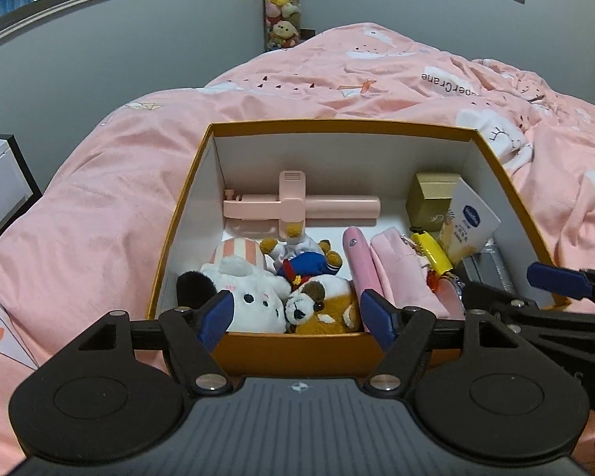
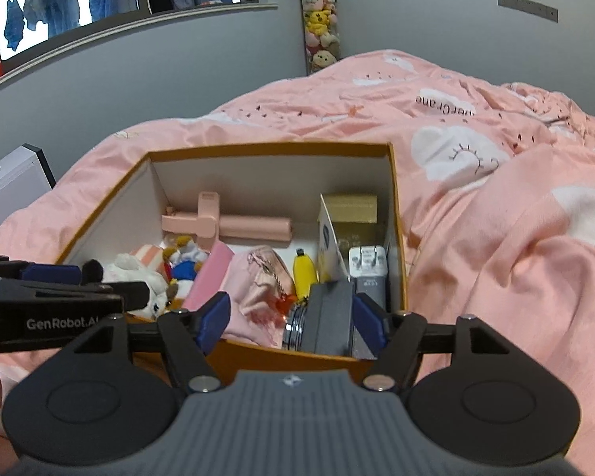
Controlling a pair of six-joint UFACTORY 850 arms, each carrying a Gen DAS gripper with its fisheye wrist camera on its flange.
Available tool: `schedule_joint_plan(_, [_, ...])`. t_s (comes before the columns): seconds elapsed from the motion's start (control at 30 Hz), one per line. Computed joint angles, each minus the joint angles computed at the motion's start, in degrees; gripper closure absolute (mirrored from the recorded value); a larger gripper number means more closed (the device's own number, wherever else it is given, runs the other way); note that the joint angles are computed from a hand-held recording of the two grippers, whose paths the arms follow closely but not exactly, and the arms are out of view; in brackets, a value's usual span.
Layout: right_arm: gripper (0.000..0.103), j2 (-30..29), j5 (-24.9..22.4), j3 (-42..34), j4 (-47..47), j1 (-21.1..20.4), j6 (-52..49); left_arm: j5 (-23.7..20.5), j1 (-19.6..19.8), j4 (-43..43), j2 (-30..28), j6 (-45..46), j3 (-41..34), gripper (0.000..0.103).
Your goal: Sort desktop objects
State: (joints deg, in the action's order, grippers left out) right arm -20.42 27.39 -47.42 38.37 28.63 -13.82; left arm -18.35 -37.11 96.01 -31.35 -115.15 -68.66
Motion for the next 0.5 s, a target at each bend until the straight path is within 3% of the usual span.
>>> schedule_joint_plan(0.5, [0.032,-2.0,1.4,-0.1,-2.0,0.0,2.9,-2.8,-0.7,5.6,-3.0,-6.3,-1.1,0.015])
